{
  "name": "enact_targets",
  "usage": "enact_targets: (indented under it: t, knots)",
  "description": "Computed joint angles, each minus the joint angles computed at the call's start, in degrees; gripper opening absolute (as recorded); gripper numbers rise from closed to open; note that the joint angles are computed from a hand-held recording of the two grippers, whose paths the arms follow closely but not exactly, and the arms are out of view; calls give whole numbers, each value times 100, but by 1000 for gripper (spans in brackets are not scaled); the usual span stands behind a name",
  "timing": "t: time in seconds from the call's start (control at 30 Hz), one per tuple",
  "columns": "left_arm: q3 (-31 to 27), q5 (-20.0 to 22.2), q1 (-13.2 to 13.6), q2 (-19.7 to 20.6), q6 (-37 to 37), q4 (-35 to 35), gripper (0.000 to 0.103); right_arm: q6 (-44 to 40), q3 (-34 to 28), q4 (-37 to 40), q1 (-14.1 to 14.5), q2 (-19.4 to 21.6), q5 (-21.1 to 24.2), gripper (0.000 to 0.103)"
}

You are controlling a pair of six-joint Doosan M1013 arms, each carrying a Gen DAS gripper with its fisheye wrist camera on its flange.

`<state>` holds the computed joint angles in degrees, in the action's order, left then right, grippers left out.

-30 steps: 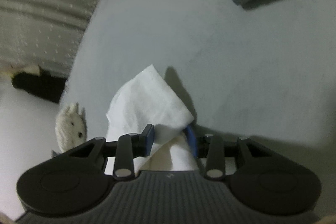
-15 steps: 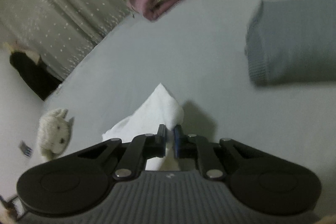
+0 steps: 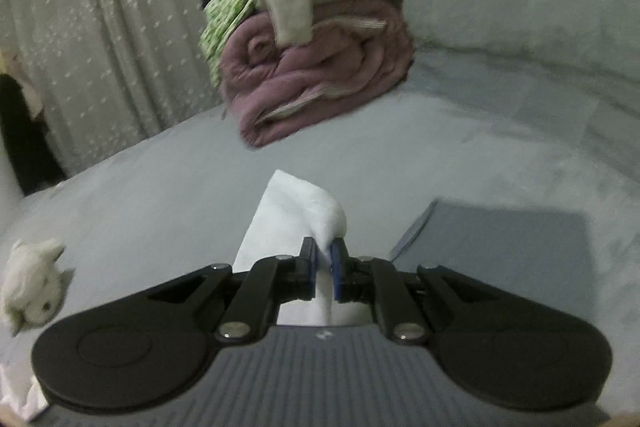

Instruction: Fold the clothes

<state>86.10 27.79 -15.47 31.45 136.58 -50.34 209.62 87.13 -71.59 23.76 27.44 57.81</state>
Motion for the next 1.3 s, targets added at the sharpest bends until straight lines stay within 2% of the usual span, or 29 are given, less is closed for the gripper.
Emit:
enact_targets:
  t: [0.27, 0.57, 0.97, 1.17, 1.27, 1.3]
  knots:
    - [14, -102, -63, 5, -99, 199, 86, 496, 282, -112, -145, -315, 706, 10]
    - [22, -232, -137, 19, -119, 287, 86, 715, 595, -125, -284, -556, 932, 9]
    - [69, -361, -185, 12, 9, 412, 86, 1536, 1337, 311, -361, -584, 682, 9]
    - [105, -374, -192, -14, 77, 468, 86, 1473, 1519, 474, -361, -570, 443, 9]
    - [110, -335, -193, -34, 74, 479, 86, 1384, 1502, 515, -337, -607, 477, 14]
    - [112, -323, -193, -40, 72, 477, 86, 1403, 1506, 508, -323, -630, 493, 22]
